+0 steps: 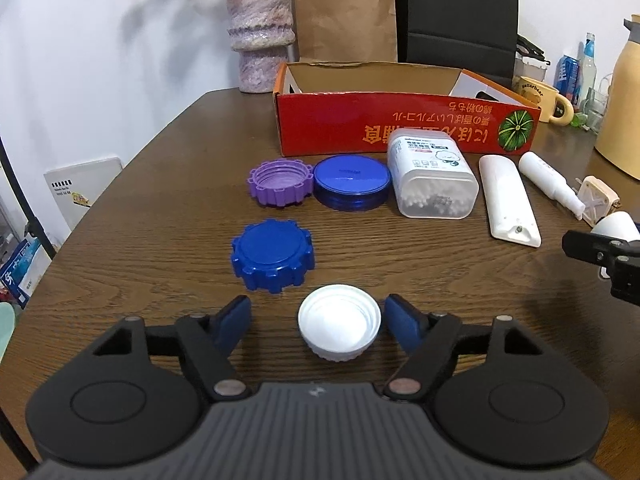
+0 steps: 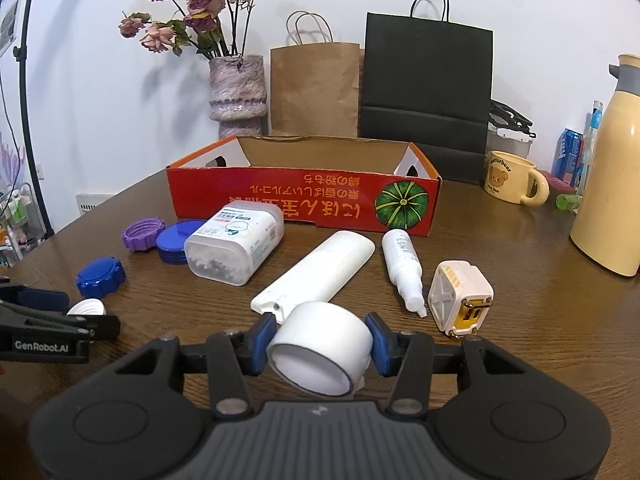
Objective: Organize rigid objects
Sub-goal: 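Close the left tool on the white bottle cap and lift it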
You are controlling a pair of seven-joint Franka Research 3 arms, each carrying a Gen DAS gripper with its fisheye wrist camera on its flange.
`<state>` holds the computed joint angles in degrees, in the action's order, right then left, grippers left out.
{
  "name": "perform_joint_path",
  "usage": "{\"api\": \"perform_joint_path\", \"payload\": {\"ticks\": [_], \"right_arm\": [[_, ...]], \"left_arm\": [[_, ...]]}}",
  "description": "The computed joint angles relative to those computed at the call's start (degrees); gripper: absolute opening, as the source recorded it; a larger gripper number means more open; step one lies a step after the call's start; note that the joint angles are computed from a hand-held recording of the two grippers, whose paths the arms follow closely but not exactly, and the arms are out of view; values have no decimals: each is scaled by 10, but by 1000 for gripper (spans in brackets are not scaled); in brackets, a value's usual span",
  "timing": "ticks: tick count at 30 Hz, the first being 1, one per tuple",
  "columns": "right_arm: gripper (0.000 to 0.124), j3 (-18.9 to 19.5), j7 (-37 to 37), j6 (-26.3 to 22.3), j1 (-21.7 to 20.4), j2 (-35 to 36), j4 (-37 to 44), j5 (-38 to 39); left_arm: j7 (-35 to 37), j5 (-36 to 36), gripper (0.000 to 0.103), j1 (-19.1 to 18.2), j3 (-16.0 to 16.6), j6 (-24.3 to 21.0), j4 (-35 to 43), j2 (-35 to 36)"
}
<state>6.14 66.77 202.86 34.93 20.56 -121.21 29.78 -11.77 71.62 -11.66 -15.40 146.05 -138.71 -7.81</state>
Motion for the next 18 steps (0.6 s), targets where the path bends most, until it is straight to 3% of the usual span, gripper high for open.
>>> {"api": "perform_joint_path", "payload": {"ticks": [5,8,18], "right_arm": [[48,4,7,1,-6,0,-1,-7],[48,7,11,1,-11,0,-2,-14],[48,15,27,4,-23,-4,-6,-39]], "left_arm": [[-15,19,57,-1,-1,14,-1,0],[-24,33,41,-2,-3,16,-1,0],[-25,32,41,-6,-3,8,5,1]]}}
